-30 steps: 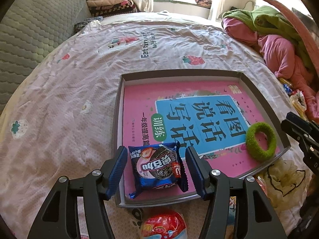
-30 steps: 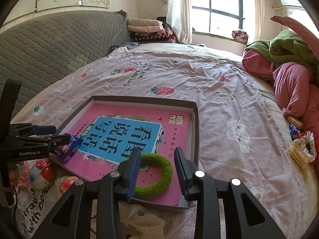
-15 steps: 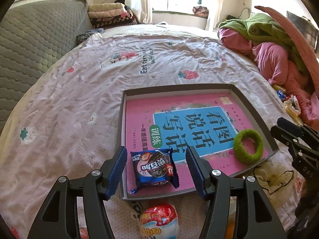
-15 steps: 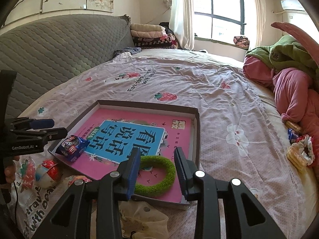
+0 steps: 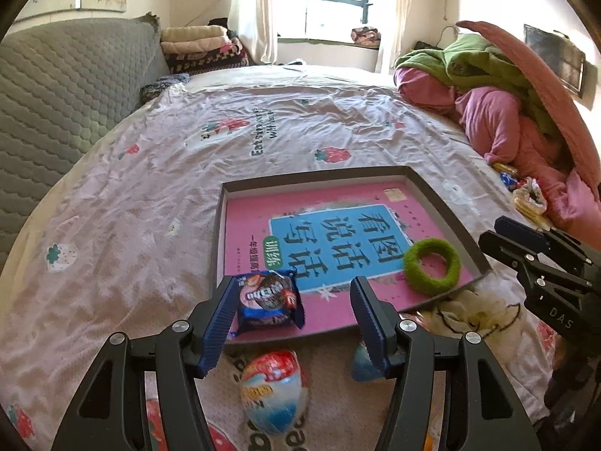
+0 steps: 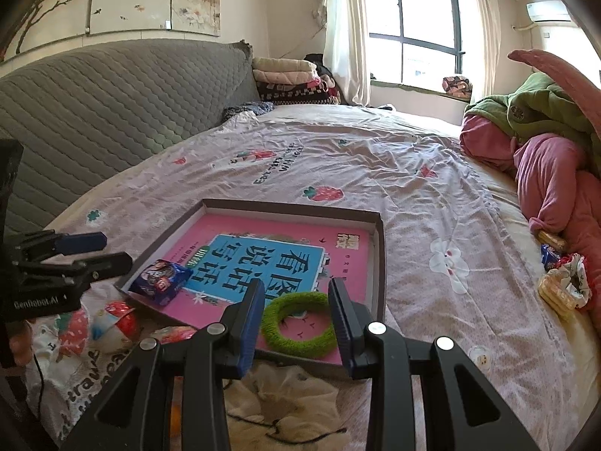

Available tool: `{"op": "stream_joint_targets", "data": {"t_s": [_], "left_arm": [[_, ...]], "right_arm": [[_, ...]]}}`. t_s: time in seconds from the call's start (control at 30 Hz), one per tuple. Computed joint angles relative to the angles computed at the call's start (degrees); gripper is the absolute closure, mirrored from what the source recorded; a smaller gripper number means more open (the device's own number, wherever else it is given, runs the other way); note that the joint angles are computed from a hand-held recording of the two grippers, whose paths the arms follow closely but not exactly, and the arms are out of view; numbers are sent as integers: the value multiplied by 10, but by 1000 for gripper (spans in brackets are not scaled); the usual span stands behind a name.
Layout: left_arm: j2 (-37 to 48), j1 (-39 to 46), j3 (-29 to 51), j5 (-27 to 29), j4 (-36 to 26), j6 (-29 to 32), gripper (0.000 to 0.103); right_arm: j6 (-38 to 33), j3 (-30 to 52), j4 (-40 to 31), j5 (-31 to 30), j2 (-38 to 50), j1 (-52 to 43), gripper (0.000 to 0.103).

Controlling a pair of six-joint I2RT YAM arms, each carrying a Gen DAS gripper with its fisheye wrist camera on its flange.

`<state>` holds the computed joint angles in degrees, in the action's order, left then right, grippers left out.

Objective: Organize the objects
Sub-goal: 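Withdraw both tools from the tray back toward the two oranges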

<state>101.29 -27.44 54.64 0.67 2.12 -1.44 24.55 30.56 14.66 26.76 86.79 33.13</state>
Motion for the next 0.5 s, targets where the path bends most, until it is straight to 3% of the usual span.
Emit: {"op": "stream_joint_targets", "data": {"t_s": [0.13, 0.23, 0.5], "left_arm": [[-31, -13, -46, -6, 22, -6, 40], [-54, -19, -89, -4, 39, -11, 40], [-98, -57, -181, -10, 80, -21, 39]], "right_arm": [[12, -9, -5, 27, -18, 30, 66], [23, -15, -5, 41, -29, 53, 57], [75, -38, -20, 67, -49, 105, 57]]}}
